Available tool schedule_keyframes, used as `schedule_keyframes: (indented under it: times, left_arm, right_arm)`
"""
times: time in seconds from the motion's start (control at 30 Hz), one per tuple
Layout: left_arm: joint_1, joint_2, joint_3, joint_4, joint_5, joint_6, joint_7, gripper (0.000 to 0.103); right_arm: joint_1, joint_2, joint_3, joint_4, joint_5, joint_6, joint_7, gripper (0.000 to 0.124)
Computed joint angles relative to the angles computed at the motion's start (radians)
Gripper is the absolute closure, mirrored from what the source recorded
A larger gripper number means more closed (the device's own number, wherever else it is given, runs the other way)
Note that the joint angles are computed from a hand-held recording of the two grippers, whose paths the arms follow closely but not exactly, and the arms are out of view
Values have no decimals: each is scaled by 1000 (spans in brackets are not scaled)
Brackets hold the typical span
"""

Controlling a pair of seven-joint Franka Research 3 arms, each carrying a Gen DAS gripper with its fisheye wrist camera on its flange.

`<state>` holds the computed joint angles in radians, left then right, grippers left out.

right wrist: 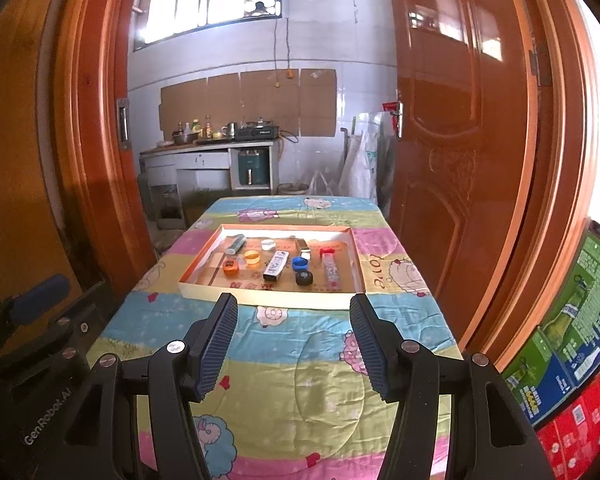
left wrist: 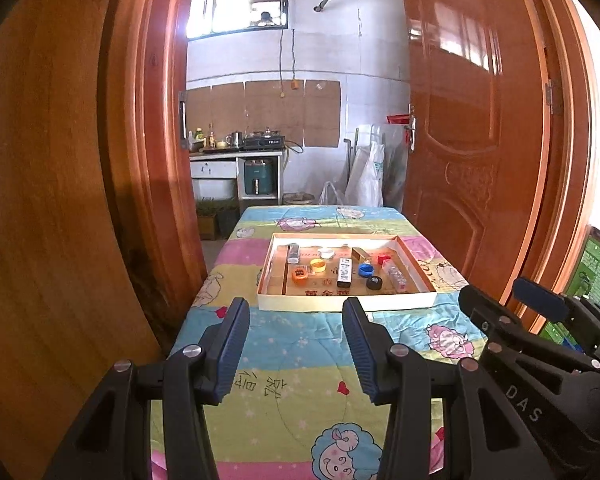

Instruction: Organize rigid objects

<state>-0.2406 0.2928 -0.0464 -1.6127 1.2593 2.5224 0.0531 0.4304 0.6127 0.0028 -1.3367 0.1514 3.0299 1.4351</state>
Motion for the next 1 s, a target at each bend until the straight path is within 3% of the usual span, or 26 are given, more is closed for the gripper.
schedule_keyframes:
  times: [0.47, 1.0]
  left_arm:
    - [-1, -23, -11, -28, 35, -6, -30, 55]
    - [5, -37, -20, -45, 19, -1, -12, 55]
  right_arm:
    - [-5, -53, 18, -91, 24, 62, -37, 64]
    - [-2, -67, 16, -111, 34, 64, -46, 64]
